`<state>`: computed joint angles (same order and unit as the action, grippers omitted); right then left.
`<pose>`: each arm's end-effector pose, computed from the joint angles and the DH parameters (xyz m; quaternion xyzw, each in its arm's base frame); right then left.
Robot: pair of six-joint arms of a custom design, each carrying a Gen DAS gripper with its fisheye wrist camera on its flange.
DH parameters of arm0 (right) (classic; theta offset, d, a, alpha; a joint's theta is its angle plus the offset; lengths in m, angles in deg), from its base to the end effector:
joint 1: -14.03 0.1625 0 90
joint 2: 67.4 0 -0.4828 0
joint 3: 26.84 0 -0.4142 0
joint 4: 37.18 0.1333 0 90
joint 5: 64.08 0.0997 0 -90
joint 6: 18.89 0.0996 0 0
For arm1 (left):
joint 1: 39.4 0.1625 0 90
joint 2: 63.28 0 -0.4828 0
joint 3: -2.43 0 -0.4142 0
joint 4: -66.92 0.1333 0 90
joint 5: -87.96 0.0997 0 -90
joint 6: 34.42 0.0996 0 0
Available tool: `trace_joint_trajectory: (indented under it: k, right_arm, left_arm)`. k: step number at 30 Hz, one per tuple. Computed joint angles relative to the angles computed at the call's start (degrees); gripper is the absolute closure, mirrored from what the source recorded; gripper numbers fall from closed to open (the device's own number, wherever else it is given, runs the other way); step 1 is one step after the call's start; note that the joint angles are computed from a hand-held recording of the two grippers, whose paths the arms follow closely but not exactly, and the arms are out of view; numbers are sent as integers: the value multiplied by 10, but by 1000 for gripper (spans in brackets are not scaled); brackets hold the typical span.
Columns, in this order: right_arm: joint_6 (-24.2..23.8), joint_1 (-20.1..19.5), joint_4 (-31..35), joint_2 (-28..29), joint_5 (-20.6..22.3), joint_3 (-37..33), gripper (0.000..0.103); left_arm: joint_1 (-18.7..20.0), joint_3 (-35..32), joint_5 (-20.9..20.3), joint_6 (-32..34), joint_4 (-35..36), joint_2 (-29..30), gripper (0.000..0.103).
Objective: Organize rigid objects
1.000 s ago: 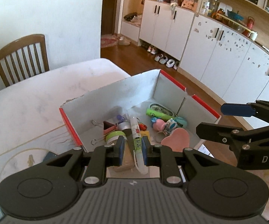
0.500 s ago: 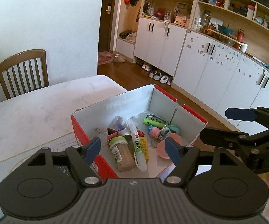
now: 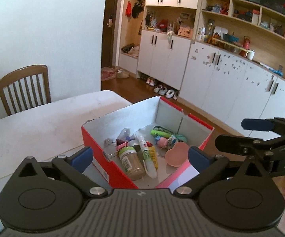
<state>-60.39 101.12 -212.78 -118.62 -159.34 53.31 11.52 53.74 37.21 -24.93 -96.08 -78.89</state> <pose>0.0833 -0.8078 0.3673 0.2700 -0.8371 0.4237 0.2166 -0.4322 -0.8437 0.0498 0.2691 0.8577 -0.3725 0.2308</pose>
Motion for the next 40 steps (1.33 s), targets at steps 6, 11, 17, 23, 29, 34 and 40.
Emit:
trace_joint_trajectory:
  k: [6,11,17,23,29,34,40]
  right_arm:
    - [8,4,-31,-6,-15,23,0]
    - [12,6,-45,-10,-20,36,0]
    - [13,8,-56,-12,-25,43,0]
    - [13,9,-67,-8,-35,41,0]
    - [17,10,-75,-2,-50,33,0]
    - [21,10,-87,1,-64,30,0]
    - [25,10,-93,2,-72,30,0]
  left_arm:
    - [1,22,-16,5,-10,-13,0]
    - [-2,38,-11,20,-28,-18,0]
    - [-3,47,-8,28,-44,-21,0]
    - [-3,49,-7,28,-50,-22,0]
    - [-2,51,-15,37,-58,-22,0]
    - [-3,50,-22,46,-62,-21,0]
    - [-3,51,-23,55,-73,-21,0]
